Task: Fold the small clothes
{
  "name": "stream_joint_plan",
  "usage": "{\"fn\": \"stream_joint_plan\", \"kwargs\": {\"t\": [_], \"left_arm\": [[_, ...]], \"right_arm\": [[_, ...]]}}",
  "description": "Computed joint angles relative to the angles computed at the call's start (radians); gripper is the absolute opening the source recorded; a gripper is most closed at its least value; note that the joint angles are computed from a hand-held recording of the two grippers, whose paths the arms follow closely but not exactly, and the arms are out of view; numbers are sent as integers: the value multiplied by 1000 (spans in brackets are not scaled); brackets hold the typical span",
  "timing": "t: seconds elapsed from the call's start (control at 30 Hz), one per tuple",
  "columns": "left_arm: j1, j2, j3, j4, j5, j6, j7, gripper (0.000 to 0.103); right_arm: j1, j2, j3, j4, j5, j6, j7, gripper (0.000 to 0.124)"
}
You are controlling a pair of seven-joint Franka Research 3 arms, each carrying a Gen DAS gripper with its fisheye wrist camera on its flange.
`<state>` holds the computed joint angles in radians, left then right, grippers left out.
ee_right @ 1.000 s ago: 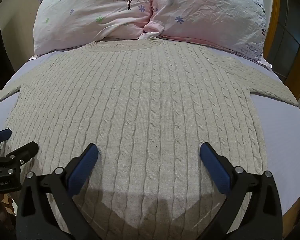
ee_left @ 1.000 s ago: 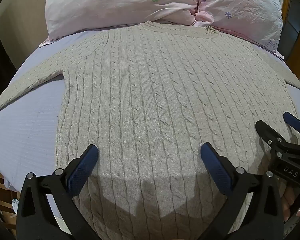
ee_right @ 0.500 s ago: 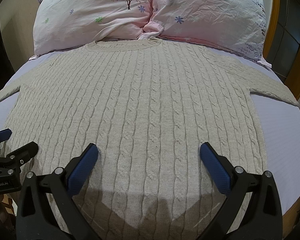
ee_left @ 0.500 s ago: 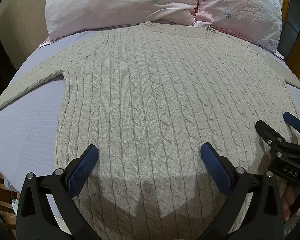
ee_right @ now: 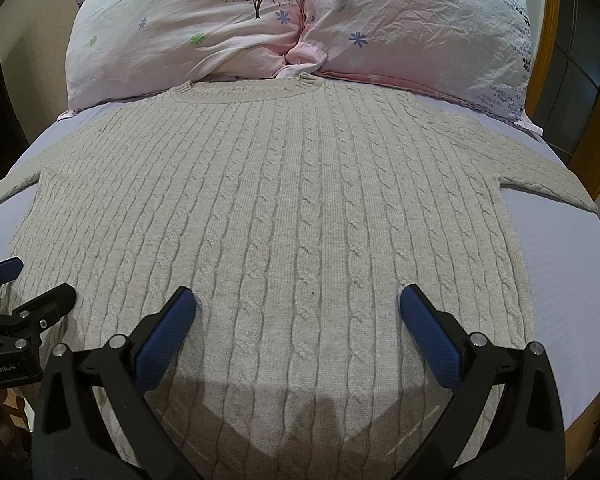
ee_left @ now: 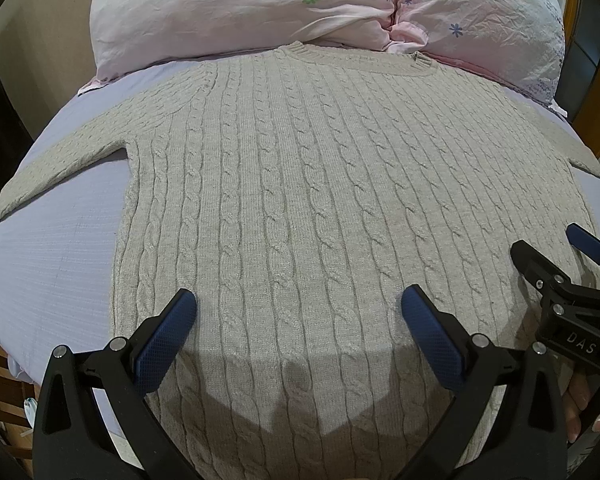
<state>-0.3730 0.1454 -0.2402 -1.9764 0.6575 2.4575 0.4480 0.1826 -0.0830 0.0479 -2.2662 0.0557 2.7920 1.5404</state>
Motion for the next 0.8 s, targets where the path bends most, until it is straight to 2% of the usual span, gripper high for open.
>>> {"fn": "stream_joint_plan", "kwargs": {"t": [0.67, 0.8], "left_arm": [[-1, 1, 1, 4, -4, -3, 4, 102], [-1, 1, 1, 4, -4, -3, 4, 102]], "right_arm": [[0, 3, 0, 5, -9, -10, 9, 101], [-1, 10, -1, 22, -17, -40, 15, 101]]}}
